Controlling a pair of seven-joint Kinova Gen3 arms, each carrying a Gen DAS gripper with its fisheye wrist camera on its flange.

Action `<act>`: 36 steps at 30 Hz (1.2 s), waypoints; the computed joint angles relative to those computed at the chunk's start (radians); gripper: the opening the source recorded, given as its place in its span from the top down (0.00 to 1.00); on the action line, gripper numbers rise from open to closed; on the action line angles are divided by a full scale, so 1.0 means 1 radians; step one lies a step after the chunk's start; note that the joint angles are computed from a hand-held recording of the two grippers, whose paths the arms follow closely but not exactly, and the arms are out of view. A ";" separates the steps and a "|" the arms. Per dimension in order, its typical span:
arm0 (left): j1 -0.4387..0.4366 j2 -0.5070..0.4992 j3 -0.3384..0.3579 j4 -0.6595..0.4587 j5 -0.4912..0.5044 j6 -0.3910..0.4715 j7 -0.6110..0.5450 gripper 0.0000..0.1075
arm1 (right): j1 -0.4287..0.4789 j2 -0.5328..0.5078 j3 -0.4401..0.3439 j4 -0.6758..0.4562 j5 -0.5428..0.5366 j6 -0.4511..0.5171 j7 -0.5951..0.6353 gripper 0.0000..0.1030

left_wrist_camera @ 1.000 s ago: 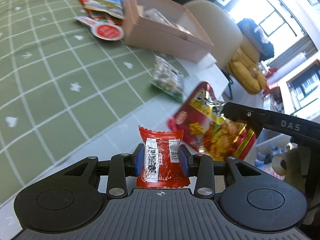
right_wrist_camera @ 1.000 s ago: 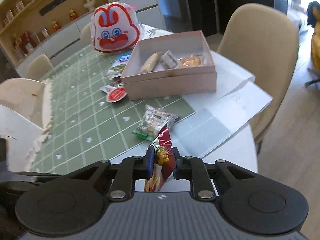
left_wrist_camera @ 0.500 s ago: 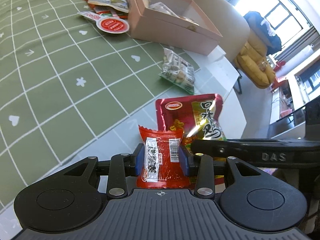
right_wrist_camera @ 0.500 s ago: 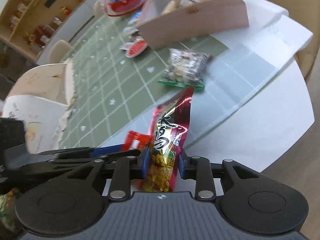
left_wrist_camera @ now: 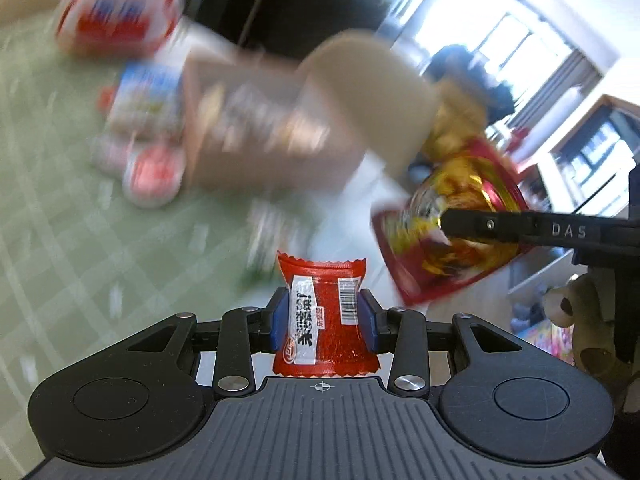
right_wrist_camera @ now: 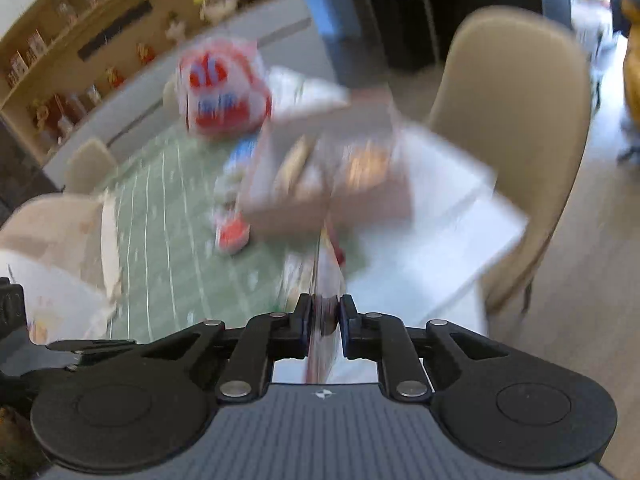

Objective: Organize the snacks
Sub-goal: 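Carry the chicken bag with right while left carries the red packet toward the box, then lower both held snacks into the pink box and open both grippers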

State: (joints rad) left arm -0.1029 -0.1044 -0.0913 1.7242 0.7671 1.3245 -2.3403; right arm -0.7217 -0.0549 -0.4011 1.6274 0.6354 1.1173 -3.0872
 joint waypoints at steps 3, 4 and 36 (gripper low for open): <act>-0.025 0.054 0.071 -0.139 0.068 -0.047 0.022 0.61 | 0.015 -0.005 0.009 -0.093 0.077 0.079 0.105 0.87; -0.023 0.075 0.099 -0.185 0.069 -0.080 0.043 0.61 | 0.021 -0.001 0.013 -0.127 0.099 0.099 0.144 0.87; 0.128 0.445 0.252 -0.406 -0.343 -0.397 0.303 0.53 | 0.322 0.503 0.339 -0.501 -0.651 -0.199 1.064 0.78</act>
State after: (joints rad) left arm 0.0248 0.3407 0.1606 1.3183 0.4237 0.9278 -2.0378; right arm -0.4001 0.4476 -0.0626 1.1268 -0.0157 0.9183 -2.0232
